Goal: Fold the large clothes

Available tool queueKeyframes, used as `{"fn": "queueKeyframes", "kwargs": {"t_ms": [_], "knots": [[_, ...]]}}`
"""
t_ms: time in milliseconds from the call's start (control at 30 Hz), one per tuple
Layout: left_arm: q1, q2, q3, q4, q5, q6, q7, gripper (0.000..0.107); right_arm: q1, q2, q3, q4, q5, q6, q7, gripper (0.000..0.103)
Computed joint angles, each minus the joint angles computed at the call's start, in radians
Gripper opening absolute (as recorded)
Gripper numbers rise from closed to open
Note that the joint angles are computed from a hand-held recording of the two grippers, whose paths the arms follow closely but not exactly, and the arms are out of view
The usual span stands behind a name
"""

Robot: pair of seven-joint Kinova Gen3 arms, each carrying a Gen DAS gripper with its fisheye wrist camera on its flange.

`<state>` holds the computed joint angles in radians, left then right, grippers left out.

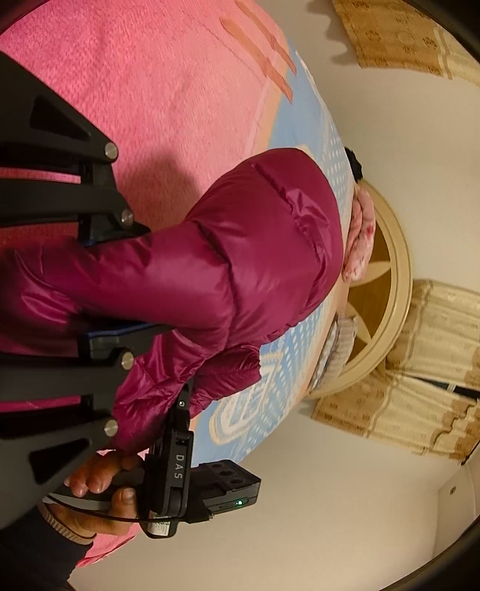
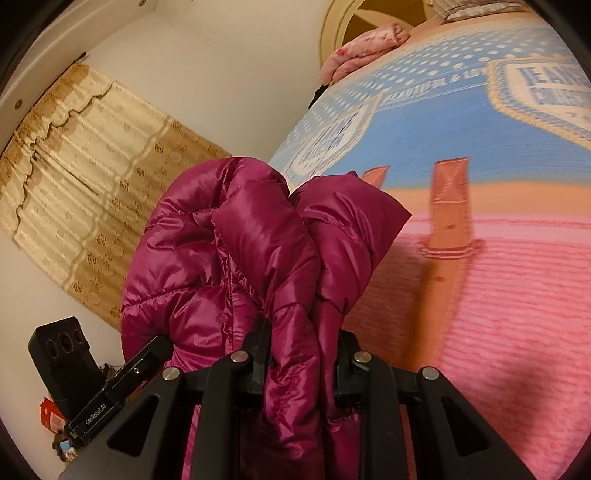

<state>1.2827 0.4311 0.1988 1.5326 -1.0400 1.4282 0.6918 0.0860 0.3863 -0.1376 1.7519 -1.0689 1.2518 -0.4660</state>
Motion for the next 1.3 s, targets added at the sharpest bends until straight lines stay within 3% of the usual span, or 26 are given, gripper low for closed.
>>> {"fn": "queueKeyframes", "kwargs": {"t_ms": [300, 500, 733, 833, 967, 1300], "knots": [[-0.016, -0.039, 0.024, 0.117, 0.055, -0.016, 0.113, 0.03, -0.112, 0.041, -0.051, 0.01, 0.011, -0.117, -0.056, 0.022], [-0.022, -0.044, 0.043, 0.161, 0.058, -0.035, 0.162, 0.03, -0.126, 0.059, -0.069, 0.013, 0.012, -0.154, -0.057, 0.022], [-0.025, -0.029, 0.047, 0.148, 0.069, -0.021, 0.136, 0.031, -0.133, 0.064, -0.078, 0.009, 0.022, -0.176, -0.076, 0.022], [-0.029, -0.023, 0.043, 0.147, 0.079, -0.021, 0.128, 0.036, -0.136, 0.061, -0.08, 0.007, 0.029, -0.184, -0.089, 0.022], [-0.03, 0.012, 0.035, 0.097, 0.119, 0.027, 0.071, 0.054, -0.145, 0.063, -0.081, -0.001, 0.049, -0.197, -0.108, 0.022], [-0.023, 0.04, 0.002, 0.083, 0.159, 0.034, 0.059, 0.072, -0.153, 0.094, -0.099, -0.017, 0.063, -0.217, -0.16, 0.029]]}}
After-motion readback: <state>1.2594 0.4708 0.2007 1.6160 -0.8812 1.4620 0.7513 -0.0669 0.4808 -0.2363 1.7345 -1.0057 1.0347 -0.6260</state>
